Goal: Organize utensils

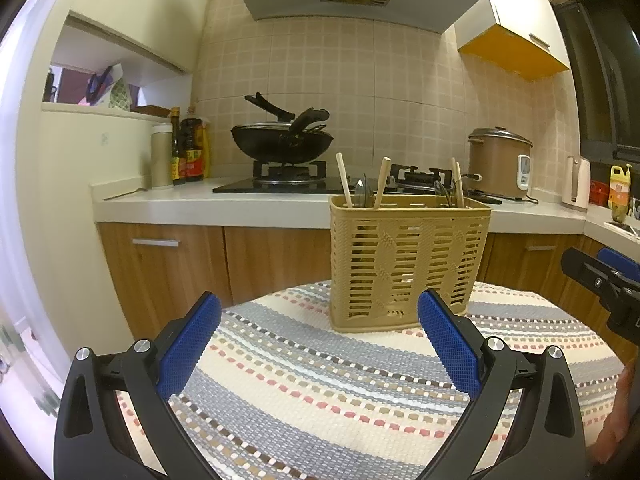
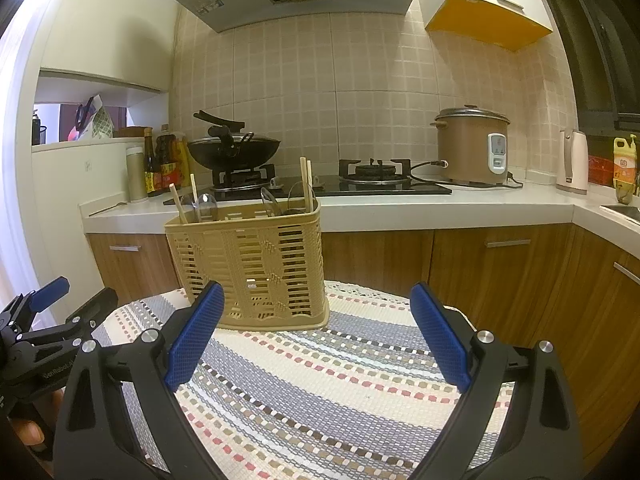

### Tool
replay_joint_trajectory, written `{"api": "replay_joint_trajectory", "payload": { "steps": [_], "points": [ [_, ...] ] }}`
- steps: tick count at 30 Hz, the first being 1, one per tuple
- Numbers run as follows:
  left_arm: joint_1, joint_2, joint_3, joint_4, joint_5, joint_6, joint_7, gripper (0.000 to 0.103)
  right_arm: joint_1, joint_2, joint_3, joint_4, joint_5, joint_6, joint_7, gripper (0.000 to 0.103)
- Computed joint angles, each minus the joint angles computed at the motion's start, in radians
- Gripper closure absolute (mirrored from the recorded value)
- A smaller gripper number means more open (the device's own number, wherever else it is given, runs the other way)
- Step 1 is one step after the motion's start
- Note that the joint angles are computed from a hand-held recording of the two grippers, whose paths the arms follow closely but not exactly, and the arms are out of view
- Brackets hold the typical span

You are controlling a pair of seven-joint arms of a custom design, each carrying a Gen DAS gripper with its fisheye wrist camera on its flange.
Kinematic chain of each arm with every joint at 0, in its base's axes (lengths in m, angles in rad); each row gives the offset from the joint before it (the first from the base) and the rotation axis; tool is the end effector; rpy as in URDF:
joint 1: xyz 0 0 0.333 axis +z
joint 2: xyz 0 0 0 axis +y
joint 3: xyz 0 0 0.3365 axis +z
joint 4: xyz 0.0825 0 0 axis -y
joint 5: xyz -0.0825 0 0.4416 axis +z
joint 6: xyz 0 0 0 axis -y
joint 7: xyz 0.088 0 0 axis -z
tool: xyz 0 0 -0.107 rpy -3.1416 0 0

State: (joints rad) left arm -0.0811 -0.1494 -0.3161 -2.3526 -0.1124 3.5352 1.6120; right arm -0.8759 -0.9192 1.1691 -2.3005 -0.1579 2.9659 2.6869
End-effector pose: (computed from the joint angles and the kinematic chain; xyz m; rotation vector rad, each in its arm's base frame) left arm 0.5208 -0.2120 0.5394 -1.1816 1.6603 -1.2990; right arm 0.4786 0.2968 0.5565 -1.1614 1.6520 -1.1790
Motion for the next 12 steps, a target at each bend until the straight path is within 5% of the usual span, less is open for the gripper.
{"api": "replay_joint_trajectory", "payload": {
  "steps": [6, 8, 12],
  "points": [
    [0.001, -0.005, -0.007, -0.002, -0.028, 0.002, 0.019, 0.007, 0.001, 0.001, -0.001, 0.001, -0.004, -0.001, -0.001, 0.013],
    [-0.035, -0.006, 0.052, -0.001, 0.066, -0.014, -0.069, 0.007, 0.001, 0.004, 0.000, 0.002, -0.004, -0.003, -0.001, 0.013],
    [-0.035, -0.005, 0.072, 0.000, 0.137, -0.014, -0.142, 0.007, 0.001, 0.007, 0.000, 0.004, -0.007, -0.006, -0.002, 0.013]
  ]
}}
